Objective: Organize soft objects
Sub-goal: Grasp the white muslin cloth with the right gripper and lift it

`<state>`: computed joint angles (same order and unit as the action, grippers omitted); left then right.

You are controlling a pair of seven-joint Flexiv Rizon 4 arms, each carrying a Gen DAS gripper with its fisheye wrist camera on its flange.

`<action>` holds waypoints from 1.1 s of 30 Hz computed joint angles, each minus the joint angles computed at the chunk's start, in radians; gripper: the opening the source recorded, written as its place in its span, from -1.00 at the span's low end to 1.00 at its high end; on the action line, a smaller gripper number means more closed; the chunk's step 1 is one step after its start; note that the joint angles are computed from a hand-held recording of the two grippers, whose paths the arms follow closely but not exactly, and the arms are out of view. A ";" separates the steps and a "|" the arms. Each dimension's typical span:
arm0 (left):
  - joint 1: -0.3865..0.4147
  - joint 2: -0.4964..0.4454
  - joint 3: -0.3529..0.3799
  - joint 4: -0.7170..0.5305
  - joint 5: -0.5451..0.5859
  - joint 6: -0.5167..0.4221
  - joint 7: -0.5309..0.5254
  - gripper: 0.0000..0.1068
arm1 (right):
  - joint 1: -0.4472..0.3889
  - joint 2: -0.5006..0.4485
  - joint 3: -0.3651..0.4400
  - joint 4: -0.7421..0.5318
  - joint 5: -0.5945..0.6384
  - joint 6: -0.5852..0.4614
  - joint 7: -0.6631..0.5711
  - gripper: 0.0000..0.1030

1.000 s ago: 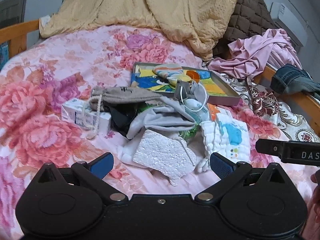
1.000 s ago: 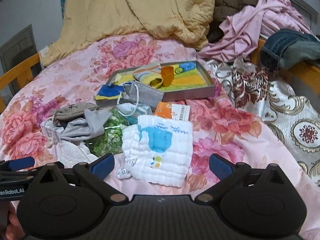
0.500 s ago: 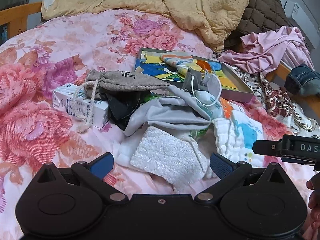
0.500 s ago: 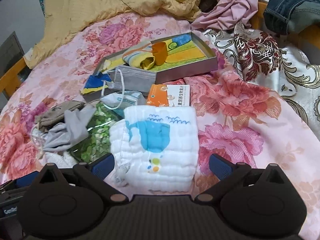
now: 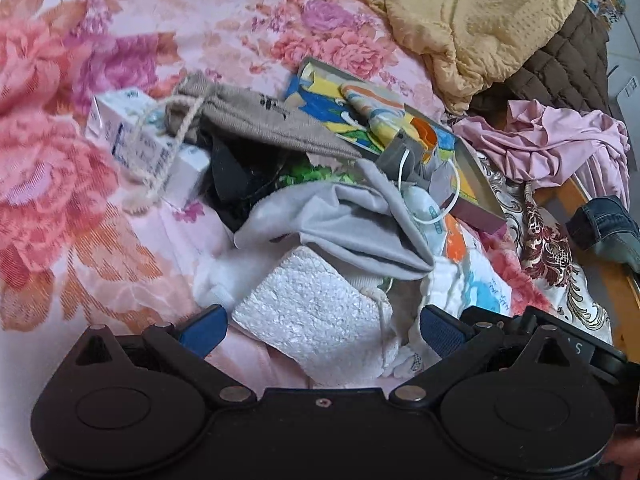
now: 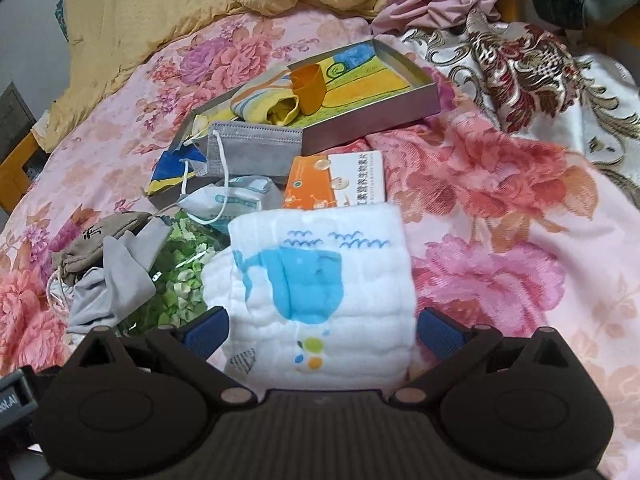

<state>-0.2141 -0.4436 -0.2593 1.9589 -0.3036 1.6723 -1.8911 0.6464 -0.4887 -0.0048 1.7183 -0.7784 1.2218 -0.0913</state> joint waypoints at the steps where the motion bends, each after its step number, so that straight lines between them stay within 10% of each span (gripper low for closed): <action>1: -0.001 -0.005 0.001 -0.006 -0.001 -0.006 -0.001 0.91 | -0.002 -0.005 0.003 -0.005 0.004 0.003 -0.003 0.99; 20: 0.092 -0.036 -0.113 0.011 -0.006 0.022 0.015 0.60 | 0.015 -0.056 0.017 -0.071 0.073 -0.065 -0.082 0.95; 33: 0.141 -0.041 -0.178 0.023 0.039 0.046 0.017 0.41 | 0.013 -0.048 0.028 -0.069 0.105 -0.073 -0.119 0.27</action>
